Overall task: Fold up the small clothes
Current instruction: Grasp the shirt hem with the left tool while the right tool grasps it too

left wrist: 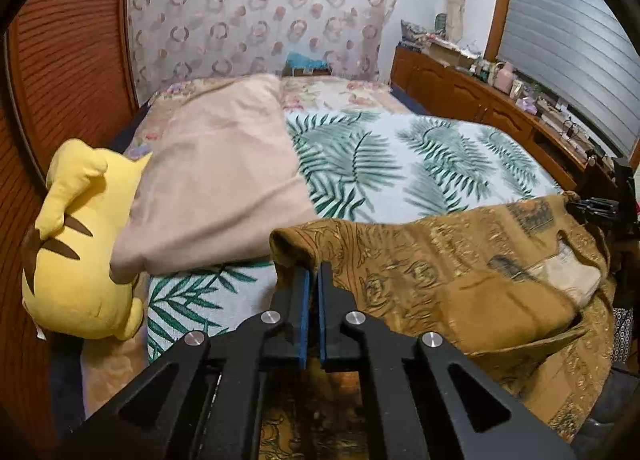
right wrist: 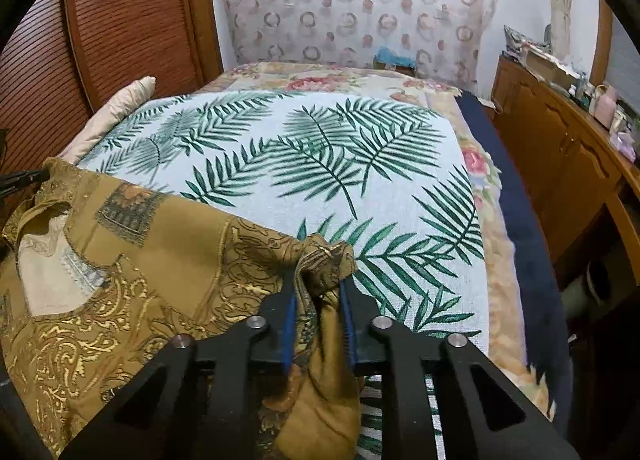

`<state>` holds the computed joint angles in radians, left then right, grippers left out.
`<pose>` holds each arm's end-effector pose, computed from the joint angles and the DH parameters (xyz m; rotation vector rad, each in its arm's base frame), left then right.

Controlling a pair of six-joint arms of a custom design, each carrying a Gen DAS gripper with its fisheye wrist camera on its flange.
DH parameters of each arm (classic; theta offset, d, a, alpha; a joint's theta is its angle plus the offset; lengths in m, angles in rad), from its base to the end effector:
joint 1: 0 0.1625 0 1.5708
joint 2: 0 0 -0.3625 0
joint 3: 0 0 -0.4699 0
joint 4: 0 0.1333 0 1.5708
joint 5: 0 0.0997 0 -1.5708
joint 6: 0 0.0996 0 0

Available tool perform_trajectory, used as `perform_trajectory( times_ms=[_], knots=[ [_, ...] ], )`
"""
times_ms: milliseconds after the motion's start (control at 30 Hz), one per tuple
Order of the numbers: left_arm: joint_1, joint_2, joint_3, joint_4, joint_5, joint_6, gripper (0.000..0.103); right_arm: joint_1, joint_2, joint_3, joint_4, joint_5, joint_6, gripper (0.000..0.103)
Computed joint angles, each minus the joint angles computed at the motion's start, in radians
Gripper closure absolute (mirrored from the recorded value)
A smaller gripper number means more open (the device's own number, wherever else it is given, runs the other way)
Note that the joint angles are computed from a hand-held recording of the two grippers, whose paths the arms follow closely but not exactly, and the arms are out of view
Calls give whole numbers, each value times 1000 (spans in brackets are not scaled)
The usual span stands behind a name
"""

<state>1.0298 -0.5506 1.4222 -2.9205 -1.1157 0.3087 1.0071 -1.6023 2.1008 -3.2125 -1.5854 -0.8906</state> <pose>-0.2298 -0.7264 -0.0410 0.9592 2.4843 -0.7150 -0.1735 -0.5212 0.3496 0.3421 -2.1365 1.0292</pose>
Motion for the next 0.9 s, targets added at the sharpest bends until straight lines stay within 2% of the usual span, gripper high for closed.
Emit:
perform_trajectory(
  times_ms=[100, 200, 367, 467, 633, 767, 900],
  knots=[
    [-17, -27, 40, -61, -22, 11, 99, -12, -31, 34, -28, 57, 11, 90],
    [-29, -61, 71, -88, -67, 6, 100, -20, -73, 86, -108, 117, 31, 91],
    [-64, -124, 119, -155, -142, 31, 100, 2, -166, 180, -218, 184, 31, 92],
    [-86, -153, 130, -192, -167, 49, 100, 27, -243, 222, -220, 227, 21, 92],
    [-116, -168, 93, -265, -164, 99, 100, 91, -361, 244, -189, 269, 2, 92],
    [-122, -144, 23, -303, -151, 134, 100, 158, -380, 212, -196, 255, -8, 92],
    [-106, -80, -94, -301, -138, 137, 100, 217, -312, 133, -221, 198, -16, 92]
  ],
)
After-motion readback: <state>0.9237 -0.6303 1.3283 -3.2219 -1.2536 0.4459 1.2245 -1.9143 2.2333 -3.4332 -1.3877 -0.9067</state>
